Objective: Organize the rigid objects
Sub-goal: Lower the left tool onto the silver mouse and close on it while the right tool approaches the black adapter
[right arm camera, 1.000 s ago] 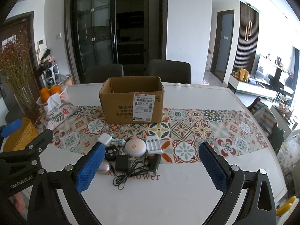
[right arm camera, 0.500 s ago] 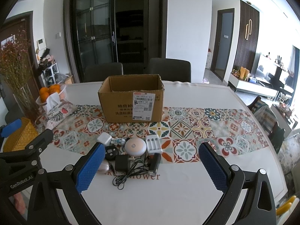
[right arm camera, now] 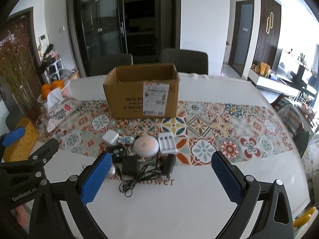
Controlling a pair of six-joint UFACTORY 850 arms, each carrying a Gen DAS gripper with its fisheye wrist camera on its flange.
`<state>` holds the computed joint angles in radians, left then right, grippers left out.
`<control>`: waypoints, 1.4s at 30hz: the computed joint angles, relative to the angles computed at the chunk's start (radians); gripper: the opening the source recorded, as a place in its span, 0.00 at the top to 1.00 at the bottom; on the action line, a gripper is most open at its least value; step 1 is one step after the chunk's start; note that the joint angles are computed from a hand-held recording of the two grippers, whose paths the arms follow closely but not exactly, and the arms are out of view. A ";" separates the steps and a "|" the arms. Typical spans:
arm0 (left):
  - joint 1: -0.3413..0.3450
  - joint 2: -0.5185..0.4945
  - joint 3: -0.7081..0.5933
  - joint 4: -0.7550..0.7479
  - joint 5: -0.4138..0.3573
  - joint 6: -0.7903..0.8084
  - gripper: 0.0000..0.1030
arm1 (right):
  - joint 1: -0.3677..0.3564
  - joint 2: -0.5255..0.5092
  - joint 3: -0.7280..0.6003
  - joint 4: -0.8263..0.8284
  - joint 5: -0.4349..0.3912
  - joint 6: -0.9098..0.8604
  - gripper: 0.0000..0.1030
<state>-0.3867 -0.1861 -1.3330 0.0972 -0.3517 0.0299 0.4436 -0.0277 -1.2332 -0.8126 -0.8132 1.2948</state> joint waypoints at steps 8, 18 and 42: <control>-0.006 -0.073 -0.018 0.022 -0.059 -0.006 0.00 | -0.050 -0.051 0.004 0.153 0.052 -0.144 0.02; -0.002 -0.136 -0.001 -0.078 0.012 0.109 0.02 | -0.089 -0.120 0.003 0.259 0.083 -0.269 0.02; -0.044 -0.287 -0.041 -0.001 0.032 0.031 0.21 | -0.138 -0.198 0.034 0.364 0.138 -0.360 0.02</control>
<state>-0.4304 -0.4728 -1.3742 0.0966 -0.3197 0.0608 0.3056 -0.2255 -1.1994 -0.4489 -0.6756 0.9353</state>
